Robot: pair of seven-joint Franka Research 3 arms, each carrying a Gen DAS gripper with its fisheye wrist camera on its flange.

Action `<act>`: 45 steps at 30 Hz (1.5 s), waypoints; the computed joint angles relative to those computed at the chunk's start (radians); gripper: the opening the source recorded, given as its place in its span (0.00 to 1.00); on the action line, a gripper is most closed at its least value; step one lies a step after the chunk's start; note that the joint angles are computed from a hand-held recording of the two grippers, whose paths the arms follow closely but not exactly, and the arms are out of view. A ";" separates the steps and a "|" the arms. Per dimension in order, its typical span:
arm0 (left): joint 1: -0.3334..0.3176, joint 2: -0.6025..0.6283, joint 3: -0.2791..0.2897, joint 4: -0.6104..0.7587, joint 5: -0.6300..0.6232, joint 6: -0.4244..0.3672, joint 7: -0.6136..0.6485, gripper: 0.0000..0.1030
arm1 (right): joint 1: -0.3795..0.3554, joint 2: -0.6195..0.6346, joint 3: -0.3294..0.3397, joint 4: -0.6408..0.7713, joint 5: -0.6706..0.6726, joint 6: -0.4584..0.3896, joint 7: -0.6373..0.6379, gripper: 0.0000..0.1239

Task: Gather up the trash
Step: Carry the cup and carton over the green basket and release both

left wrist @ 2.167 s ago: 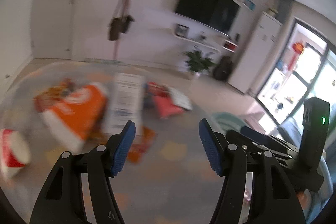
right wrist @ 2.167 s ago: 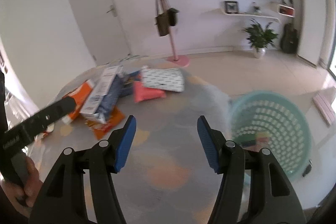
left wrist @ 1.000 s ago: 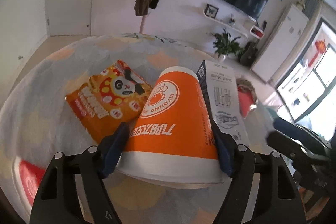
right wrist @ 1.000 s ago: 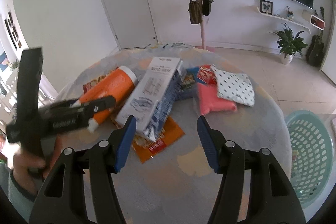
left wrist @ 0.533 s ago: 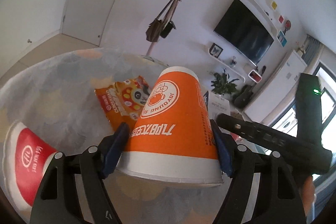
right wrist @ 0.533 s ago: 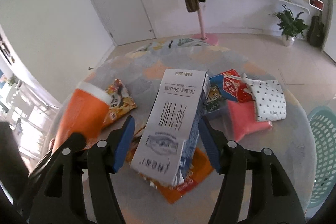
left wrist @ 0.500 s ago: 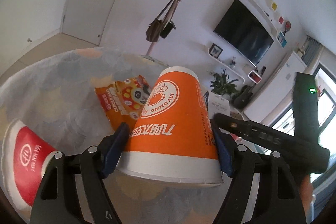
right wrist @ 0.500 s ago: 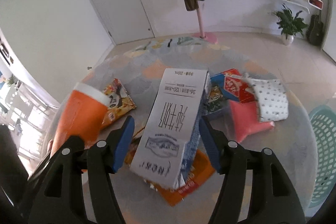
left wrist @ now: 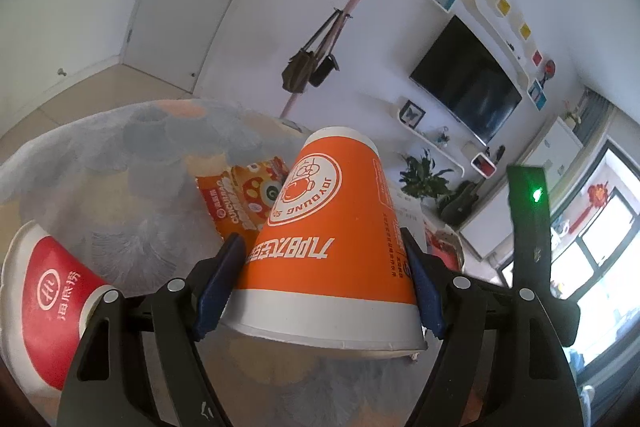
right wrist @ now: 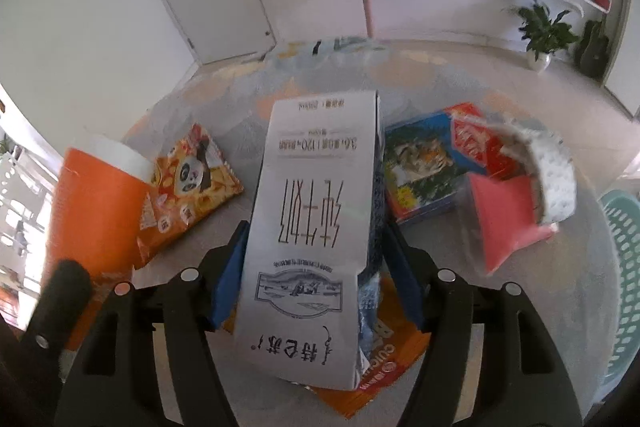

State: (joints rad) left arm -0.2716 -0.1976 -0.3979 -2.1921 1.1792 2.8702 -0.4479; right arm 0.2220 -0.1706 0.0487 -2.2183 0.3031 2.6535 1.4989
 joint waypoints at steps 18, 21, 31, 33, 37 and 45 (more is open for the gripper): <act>-0.021 0.053 -0.005 0.099 0.047 0.091 0.030 0.72 | -0.015 -0.329 -0.087 -0.228 0.190 0.118 -0.191 0.48; -0.057 0.110 -0.014 0.185 0.043 0.072 0.089 0.72 | -0.043 -0.385 -0.121 -0.258 0.189 0.118 -0.207 0.48; -0.240 0.424 0.006 0.532 -0.106 0.011 0.448 0.72 | -0.199 -0.463 -0.227 -0.317 0.195 0.078 -0.247 0.48; -0.263 0.495 -0.005 0.603 -0.180 -0.006 0.558 0.72 | -0.236 -0.458 -0.250 -0.325 0.197 0.077 -0.253 0.48; -0.317 0.667 -0.039 0.791 -0.313 -0.060 0.767 0.72 | -0.306 -0.437 -0.262 -0.340 0.186 0.091 -0.256 0.48; -0.416 0.946 -0.069 1.140 -0.525 -0.182 1.098 0.72 | -0.392 -0.328 -0.294 -0.320 0.172 0.080 -0.256 0.48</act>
State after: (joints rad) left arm -0.6877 0.7485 -0.4673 -1.0517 0.6541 2.6885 0.6497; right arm -0.1699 -0.4981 -0.2448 -2.5379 0.4750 2.7332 1.2434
